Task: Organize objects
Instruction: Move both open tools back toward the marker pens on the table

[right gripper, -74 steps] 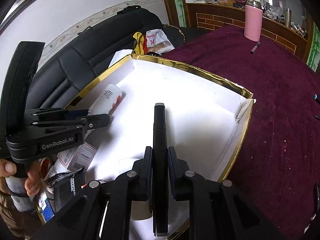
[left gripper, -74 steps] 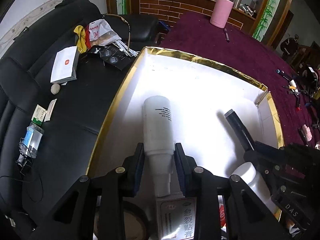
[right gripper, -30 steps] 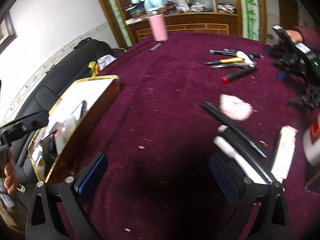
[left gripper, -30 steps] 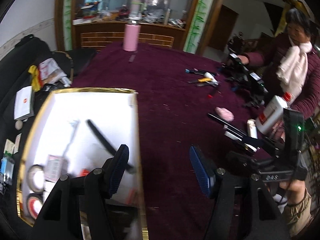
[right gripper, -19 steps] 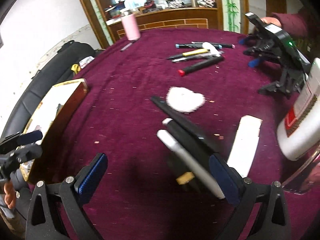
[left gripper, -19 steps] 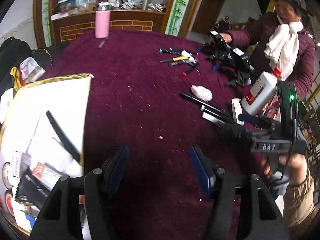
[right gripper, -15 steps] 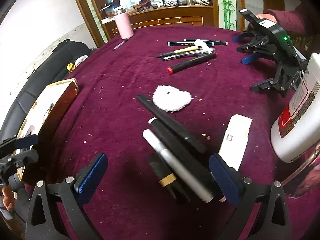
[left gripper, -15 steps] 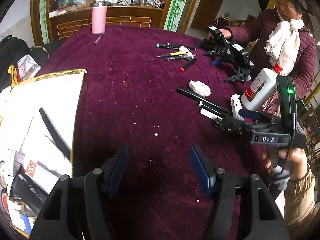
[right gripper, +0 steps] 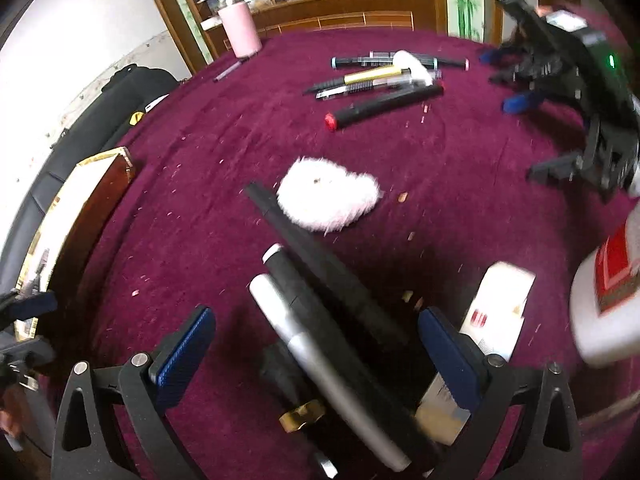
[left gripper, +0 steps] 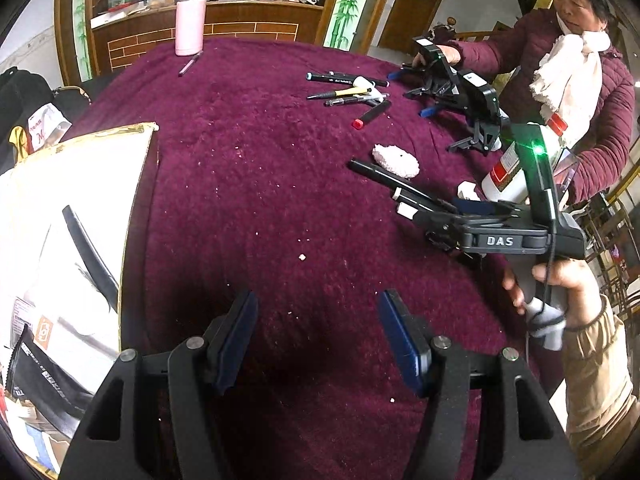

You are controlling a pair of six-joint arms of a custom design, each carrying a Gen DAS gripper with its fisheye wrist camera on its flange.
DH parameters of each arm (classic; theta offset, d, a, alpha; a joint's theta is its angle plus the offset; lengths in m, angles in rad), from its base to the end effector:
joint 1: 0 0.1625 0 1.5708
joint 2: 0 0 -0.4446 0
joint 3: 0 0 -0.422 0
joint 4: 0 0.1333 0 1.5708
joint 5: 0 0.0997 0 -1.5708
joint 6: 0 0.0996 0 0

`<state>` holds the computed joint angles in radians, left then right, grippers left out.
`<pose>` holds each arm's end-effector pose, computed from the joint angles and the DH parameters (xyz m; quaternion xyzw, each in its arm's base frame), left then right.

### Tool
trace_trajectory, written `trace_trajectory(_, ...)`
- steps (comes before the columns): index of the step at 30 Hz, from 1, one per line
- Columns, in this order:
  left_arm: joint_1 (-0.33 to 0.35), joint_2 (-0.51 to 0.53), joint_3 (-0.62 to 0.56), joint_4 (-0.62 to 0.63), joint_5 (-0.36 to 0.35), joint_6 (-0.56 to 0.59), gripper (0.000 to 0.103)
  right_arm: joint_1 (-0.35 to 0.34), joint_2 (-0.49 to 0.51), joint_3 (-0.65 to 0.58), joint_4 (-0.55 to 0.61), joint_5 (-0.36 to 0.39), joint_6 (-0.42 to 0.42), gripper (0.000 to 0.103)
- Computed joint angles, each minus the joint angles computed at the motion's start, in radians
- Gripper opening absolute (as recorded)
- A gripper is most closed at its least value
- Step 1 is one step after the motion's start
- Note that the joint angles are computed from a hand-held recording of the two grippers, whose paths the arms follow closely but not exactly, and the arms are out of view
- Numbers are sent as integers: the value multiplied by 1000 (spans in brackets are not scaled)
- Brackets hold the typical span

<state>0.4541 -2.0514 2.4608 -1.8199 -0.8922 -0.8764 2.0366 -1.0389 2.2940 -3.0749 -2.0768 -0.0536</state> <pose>-0.1546 -0.2934 0.2963 0.1391 0.9300 -0.2375 0.2436 0.2891 -0.3859 0.0847 0.2166 -0.9364 0.1685 0.2185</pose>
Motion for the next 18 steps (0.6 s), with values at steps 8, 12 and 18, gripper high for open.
trace_trajectory(8,19,44,11,-51,-31,17,62,12,-62,28,51,278,99,103)
trace_trajectory(12,27,92,17,-109,-48,40,62,31,-76,43,3,215,121,103)
trace_trajectory(18,71,258,9,-288,-32,107,62,25,-101,72,-33,159,145,103)
